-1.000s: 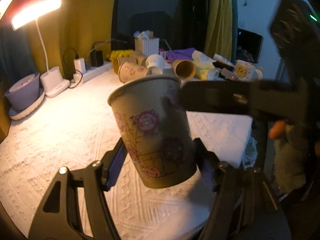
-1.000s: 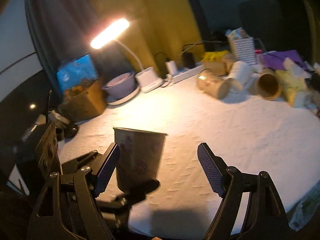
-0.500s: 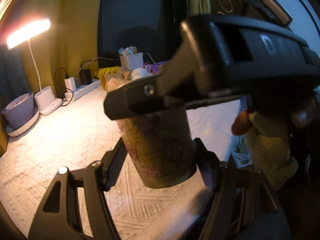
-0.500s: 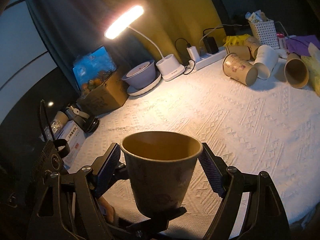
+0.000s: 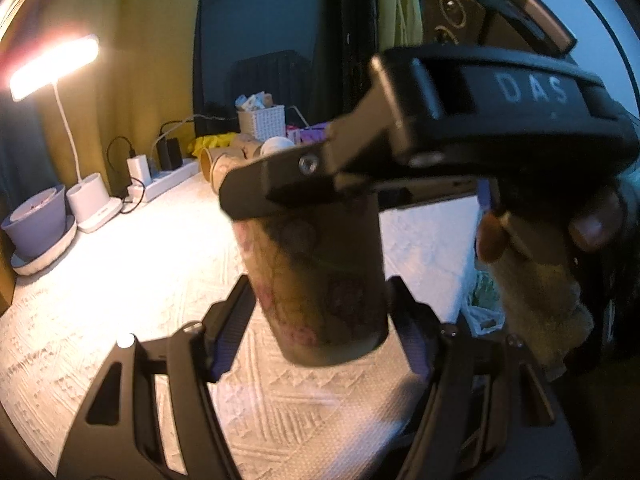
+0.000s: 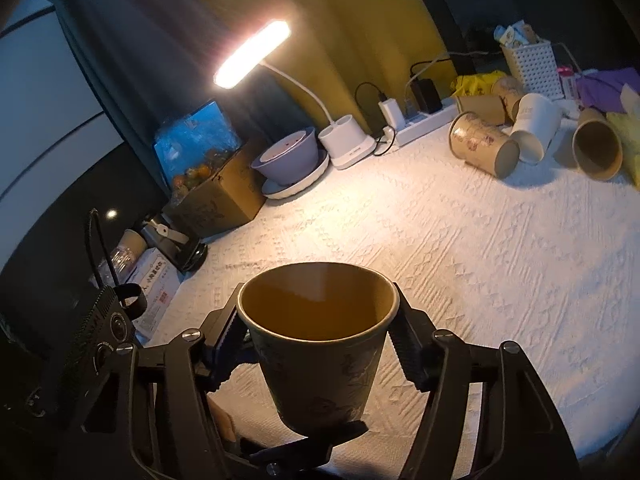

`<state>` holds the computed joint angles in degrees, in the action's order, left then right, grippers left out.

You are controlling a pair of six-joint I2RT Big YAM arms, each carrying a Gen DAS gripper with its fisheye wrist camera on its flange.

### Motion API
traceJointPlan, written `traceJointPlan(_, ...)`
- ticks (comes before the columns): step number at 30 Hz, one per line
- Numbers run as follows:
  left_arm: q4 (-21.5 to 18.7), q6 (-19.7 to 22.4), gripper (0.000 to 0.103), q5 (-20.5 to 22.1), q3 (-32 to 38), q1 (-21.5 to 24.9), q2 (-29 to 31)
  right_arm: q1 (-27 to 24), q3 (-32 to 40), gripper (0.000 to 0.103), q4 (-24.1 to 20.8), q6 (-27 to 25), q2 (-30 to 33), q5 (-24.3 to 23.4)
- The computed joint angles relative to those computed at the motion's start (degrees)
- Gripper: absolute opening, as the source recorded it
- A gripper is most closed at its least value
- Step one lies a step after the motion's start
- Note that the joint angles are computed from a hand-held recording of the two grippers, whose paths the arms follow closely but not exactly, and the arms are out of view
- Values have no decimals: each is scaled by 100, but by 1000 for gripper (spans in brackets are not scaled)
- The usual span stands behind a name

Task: Flip cup upright
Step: 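Open the left tool and pull it away from the cup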

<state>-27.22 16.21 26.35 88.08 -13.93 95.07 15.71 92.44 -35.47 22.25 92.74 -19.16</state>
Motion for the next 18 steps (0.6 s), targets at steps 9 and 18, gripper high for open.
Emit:
traceJointPlan(9, -168, -122, 68, -88, 174, 59, 136, 27, 32, 69, 358, -343, -111, 1103)
traceJointPlan(18, -438, -898, 70, -69, 572, 388, 455, 38, 94, 69, 625, -822, 118, 2050)
